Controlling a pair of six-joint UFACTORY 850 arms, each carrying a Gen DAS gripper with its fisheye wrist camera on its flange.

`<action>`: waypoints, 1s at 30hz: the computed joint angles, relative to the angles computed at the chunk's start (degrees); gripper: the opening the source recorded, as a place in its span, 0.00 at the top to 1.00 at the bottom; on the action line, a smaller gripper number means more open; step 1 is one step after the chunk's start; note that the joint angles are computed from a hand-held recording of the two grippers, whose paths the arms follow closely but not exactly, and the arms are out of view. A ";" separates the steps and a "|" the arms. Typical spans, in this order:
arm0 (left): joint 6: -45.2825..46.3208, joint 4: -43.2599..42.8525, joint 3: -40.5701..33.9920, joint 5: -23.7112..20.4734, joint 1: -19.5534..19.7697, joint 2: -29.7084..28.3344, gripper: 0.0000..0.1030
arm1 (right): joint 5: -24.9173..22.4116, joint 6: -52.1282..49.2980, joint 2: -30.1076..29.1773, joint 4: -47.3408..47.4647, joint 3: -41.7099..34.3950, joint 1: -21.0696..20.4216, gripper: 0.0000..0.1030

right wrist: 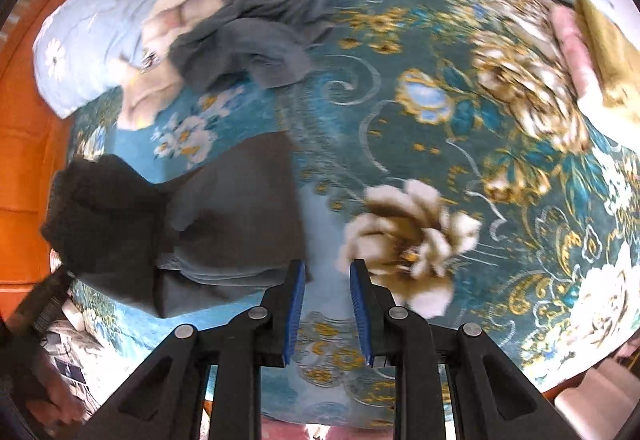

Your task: Fold clothes

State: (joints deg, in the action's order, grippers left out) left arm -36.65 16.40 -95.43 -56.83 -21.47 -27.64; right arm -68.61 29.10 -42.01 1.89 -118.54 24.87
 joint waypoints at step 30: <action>-11.77 -17.72 11.67 2.24 12.36 9.77 0.49 | -3.94 -8.13 -8.26 9.77 -14.35 -1.00 0.61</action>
State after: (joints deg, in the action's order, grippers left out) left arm -48.42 -1.32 -83.76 -54.59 -9.11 -17.87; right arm -72.55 20.97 -50.28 11.66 -132.88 23.87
